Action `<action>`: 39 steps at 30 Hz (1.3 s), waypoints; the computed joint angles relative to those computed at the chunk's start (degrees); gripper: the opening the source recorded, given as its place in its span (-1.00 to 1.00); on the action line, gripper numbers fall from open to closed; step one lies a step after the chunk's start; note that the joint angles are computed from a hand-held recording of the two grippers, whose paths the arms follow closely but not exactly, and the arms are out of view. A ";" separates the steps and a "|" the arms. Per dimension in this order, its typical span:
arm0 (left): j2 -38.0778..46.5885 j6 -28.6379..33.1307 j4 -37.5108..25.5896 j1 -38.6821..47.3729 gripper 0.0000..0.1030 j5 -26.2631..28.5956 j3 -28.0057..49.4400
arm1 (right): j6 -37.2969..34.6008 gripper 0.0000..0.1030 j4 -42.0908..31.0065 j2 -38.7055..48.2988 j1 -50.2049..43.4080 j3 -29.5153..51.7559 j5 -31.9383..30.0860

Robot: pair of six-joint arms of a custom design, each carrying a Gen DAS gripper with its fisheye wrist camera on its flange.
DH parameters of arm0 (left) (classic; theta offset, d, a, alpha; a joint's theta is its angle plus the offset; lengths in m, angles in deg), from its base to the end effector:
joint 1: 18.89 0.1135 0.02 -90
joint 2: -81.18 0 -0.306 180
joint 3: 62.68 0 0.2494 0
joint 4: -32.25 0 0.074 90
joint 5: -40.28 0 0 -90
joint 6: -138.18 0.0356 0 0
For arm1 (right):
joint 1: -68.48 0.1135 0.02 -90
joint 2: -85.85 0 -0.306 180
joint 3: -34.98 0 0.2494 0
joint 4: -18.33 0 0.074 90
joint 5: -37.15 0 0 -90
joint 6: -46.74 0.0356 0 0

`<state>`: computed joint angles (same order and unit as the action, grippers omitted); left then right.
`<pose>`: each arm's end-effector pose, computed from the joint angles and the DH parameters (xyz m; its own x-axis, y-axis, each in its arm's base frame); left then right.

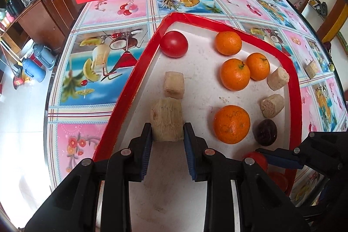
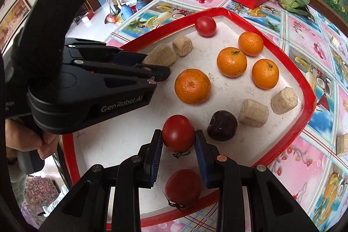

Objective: Organize fruits
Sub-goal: 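Open the right tool to release the tomato while the left tool drops the chunk, then move both open tools back toward the remaining fruit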

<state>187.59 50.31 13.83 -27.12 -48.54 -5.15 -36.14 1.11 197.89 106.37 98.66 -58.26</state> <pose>0.3094 -0.0455 0.1181 -0.9068 0.1687 -0.3863 0.1848 0.9828 -0.0046 0.2708 0.2150 0.1111 -0.7926 -0.4605 -0.3996 -0.5482 0.8252 0.1364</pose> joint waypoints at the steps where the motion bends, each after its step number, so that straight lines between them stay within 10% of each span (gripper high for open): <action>1: 0.03 0.02 0.05 -0.16 -0.50 -0.24 0.01 | -0.01 -0.40 -0.11 0.13 -0.03 0.06 0.05; 13: -0.37 -0.21 -0.19 -1.32 -0.50 -1.24 -0.32 | 0.14 -0.24 -0.43 -2.04 -0.32 -1.02 0.14; 17: -1.94 -0.81 -0.45 -1.35 -0.07 -1.35 -1.25 | -0.04 -0.21 0.12 -5.08 -0.77 -3.19 -0.46; 23: -6.87 -1.60 -2.27 -0.44 -0.01 -0.54 -2.89 | -0.58 -0.09 1.47 -13.17 -3.64 -9.41 -1.68; 39: -9.47 -10.22 -8.15 -21.56 0.11 -0.20 3.72 | -8.91 -0.08 2.99 -24.82 -32.90 -22.97 -7.95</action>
